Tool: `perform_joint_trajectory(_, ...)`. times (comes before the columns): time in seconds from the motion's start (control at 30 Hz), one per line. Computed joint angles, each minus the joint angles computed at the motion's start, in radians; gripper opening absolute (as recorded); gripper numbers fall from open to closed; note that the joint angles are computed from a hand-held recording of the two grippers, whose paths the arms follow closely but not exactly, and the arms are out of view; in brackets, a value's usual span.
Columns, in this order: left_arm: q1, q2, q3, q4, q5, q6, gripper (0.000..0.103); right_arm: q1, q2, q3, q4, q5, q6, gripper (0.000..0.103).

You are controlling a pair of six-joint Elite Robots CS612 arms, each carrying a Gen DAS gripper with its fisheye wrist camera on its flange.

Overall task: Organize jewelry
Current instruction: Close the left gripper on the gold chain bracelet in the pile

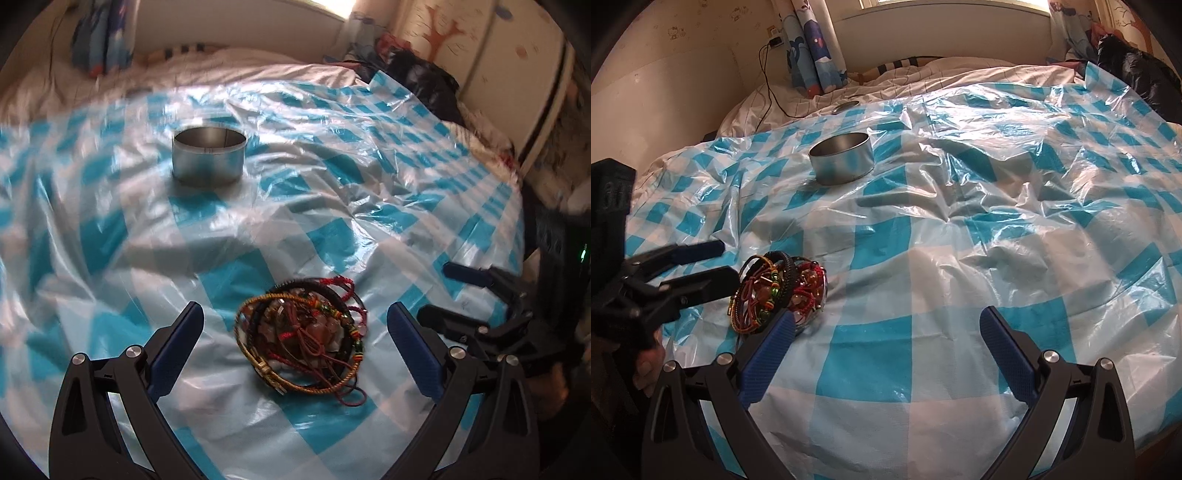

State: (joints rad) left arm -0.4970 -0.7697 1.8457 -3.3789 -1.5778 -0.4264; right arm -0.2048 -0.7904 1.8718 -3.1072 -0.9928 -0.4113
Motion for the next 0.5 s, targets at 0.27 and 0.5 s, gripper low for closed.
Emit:
perform_joint_trajectory(0.27,0.02,0.026,-0.019,0.008,-0.088,-0.065,0.077,-0.004,-0.001,-0.006,0.029,0.019,0.003,0.096)
perform_joint_trajectory(0.5,0.052,0.056,-0.032,-0.042,-0.191,-0.196,0.053,-0.002,-0.001,-0.005,0.027,0.013,0.005,0.096)
